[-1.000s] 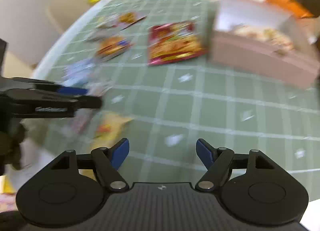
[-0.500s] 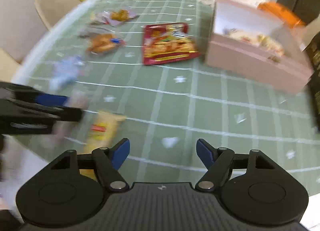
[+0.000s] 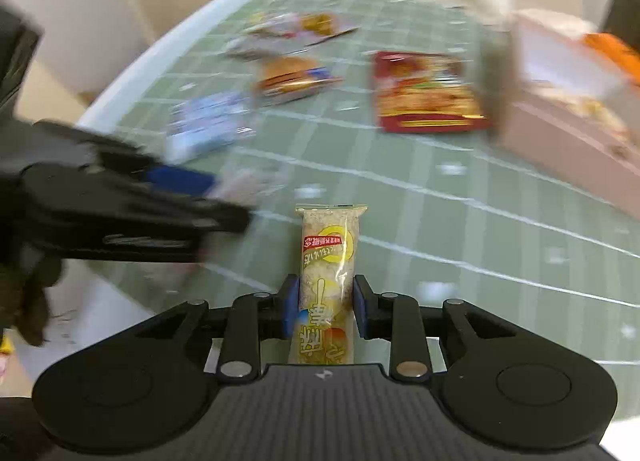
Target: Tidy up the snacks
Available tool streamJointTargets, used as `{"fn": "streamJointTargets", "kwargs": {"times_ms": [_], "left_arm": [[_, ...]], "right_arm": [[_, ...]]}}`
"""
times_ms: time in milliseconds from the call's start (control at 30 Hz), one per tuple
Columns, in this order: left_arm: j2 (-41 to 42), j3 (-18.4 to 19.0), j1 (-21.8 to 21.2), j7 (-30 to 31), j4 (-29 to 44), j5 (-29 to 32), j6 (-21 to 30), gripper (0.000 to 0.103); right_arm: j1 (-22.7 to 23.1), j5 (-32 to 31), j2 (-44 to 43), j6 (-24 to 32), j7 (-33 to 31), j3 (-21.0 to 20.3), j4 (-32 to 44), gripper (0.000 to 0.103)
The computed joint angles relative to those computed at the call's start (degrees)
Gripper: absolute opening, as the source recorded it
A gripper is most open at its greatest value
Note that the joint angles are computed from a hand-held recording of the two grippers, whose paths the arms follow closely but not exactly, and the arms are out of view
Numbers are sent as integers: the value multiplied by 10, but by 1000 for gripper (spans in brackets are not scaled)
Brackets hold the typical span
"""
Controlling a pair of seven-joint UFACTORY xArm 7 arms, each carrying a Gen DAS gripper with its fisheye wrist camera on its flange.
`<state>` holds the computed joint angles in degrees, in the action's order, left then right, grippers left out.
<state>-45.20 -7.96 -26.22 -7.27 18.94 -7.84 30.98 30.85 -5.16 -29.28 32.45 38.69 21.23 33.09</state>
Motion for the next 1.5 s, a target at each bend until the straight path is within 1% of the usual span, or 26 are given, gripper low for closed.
{"fn": "streamJointTargets", "kwargs": {"times_ms": [67, 100, 167, 267, 367, 467, 567, 633, 667, 700, 767, 800, 833, 867, 900, 933, 967, 1033, 1133, 1167, 1200, 1267, 1300, 1400, 1467, 1500], "left_arm": [[2, -25, 4, 2, 1, 25, -2, 45], [4, -24, -5, 12, -1, 28, -9, 43], [15, 0, -44, 39, 0, 6, -26, 43], [42, 14, -82, 57, 21, -31, -45, 42], [80, 60, -142, 88, 76, -107, -94, 42], [156, 102, -200, 146, 171, -178, -180, 42], [276, 95, -190, 163, 298, -195, -224, 43], [360, 118, -213, 220, 384, -275, -220, 47], [404, 137, -226, 241, 429, -311, -197, 47], [461, 140, -216, 238, 484, -322, -158, 46], [524, 144, -207, 176, 530, -282, -142, 44], [528, 170, -232, 151, 522, -273, -157, 44], [522, 173, -235, 148, 506, -289, -175, 44], [505, 152, -216, 168, 481, -329, -191, 44], [485, 107, -173, 190, 459, -361, -199, 44], [461, 86, -149, 195, 429, -369, -201, 44], [438, 88, -147, 187, 396, -353, -203, 44], [401, 78, -116, 128, 345, -271, -192, 44], [331, 49, -54, 58, 256, -201, -179, 44], [301, 40, -35, 47, 222, -192, -181, 44], [273, 41, -24, 46, 192, -190, -181, 44], [226, 42, -3, 35, 144, -175, -180, 44], [207, 44, 10, 27, 127, -164, -177, 44], [186, 79, 24, 29, 105, -152, -179, 44], [208, 101, 37, 40, 121, -147, -198, 44], [223, 102, 51, 40, 131, -139, -216, 44]], "right_arm": [[-9, 8, -41, 24, 13, -15, -21, 28], [-12, 17, -68, 41, 19, -25, -33, 27], [-21, 34, -120, 74, 32, -41, -53, 27], [-42, 53, -213, 130, 47, -65, -78, 27], [-74, 57, -298, 183, 53, -79, -86, 27], [-109, 46, -355, 222, 45, -83, -80, 28], [-136, 41, -387, 230, 22, -98, -78, 28], [-148, 44, -388, 219, 6, -104, -80, 28], [-153, 44, -385, 214, -7, -110, -80, 28], [-157, 45, -380, 205, -18, -112, -83, 28], [-161, 48, -369, 181, -41, -119, -90, 28], [-163, 52, -357, 168, -51, -124, -92, 28], [-167, 54, -348, 157, -65, -135, -95, 28], [-172, 56, -337, 146, -74, -139, -96, 28], [-178, 57, -323, 131, -84, -145, -95, 28], [-183, 59, -306, 114, -92, -147, -90, 28], [-187, 61, -284, 92, -103, -154, -84, 28], [-189, 72, -219, 37, -132, -175, -59, 28], [-190, 94, -86, -65, -173, -201, 1, 31], [-197, 98, -43, -84, -175, -200, 25, 42], [-215, 91, 4, -89, -165, -187, 56, 47], [-249, 59, 63, -94, -126, -147, 95, 50], [-246, 53, 82, -94, -121, -139, 110, 50], [-177, 113, 131, -102, -167, -152, 143, 54], [-136, 154, 169, -100, -204, -150, 175, 62], [-122, 164, 193, -99, -214, -141, 193, 62]]}}
